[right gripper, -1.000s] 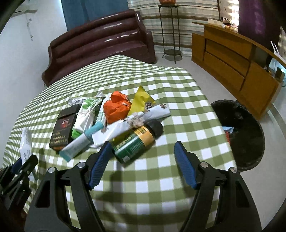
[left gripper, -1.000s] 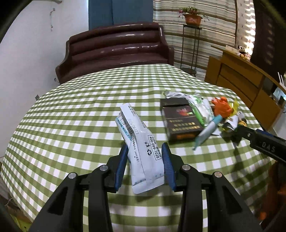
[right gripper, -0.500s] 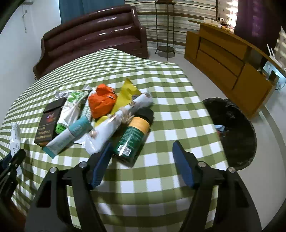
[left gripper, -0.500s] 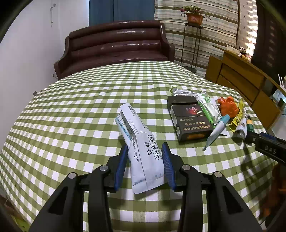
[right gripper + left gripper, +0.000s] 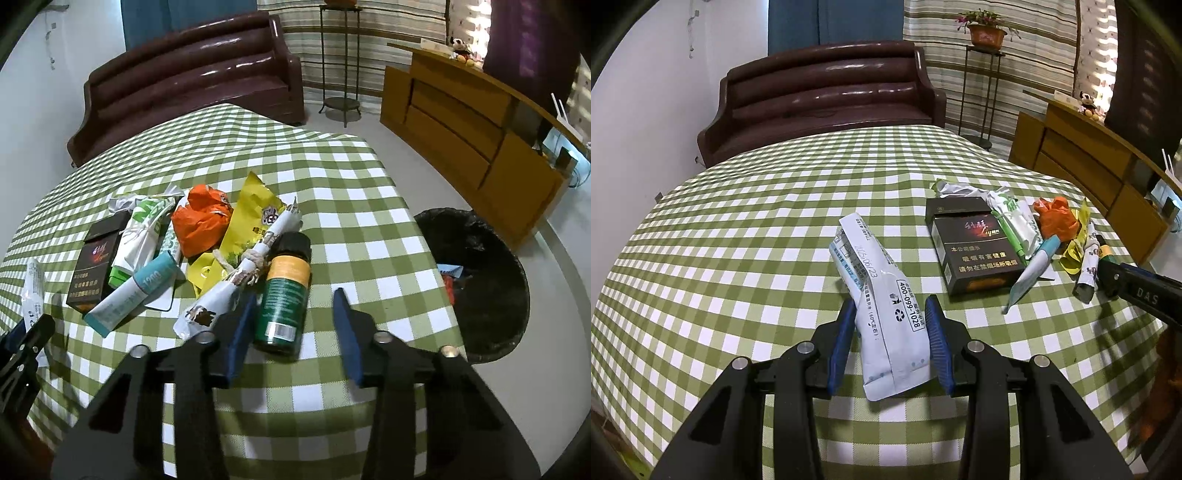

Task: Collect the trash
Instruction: 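Grasp the white tube with the left tool while the right tool grasps the green spray can, then carry both items over the bin and open both tools to drop them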

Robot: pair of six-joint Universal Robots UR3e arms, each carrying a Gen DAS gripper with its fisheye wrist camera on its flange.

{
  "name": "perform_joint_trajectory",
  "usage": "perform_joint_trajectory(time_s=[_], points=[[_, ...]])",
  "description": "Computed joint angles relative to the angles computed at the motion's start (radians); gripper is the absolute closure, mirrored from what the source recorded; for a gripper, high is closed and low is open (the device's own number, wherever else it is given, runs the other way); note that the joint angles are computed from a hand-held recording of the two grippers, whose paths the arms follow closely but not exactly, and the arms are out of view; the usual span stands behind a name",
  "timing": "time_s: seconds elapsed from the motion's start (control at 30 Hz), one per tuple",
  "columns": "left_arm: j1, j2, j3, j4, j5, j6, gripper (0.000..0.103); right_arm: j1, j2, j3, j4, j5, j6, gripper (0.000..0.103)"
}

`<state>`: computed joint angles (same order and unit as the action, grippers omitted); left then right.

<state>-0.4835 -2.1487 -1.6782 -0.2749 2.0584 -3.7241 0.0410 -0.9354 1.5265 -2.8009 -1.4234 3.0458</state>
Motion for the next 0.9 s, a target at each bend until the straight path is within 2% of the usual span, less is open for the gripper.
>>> perform_joint_trajectory(time_s=[0.07, 0.13, 0.63, 0.9], points=[[-0.001, -0.006, 0.007, 0.0, 0.0, 0.003, 0.064, -0.002, -0.002, 0.002, -0.004, 0.004, -0.002, 0.078], [-0.001, -0.011, 0.012, 0.001, -0.003, 0.004, 0.064, -0.009, -0.005, 0.007, -0.008, 0.018, -0.01, 0.08], [-0.022, -0.035, 0.054, 0.014, 0.009, 0.019, 0.064, -0.066, -0.101, 0.184, -0.136, 0.108, -0.073, 0.08], [-0.063, -0.071, 0.139, 0.005, 0.038, 0.035, 0.064, -0.105, -0.158, 0.269, -0.174, 0.151, -0.096, 0.08]])
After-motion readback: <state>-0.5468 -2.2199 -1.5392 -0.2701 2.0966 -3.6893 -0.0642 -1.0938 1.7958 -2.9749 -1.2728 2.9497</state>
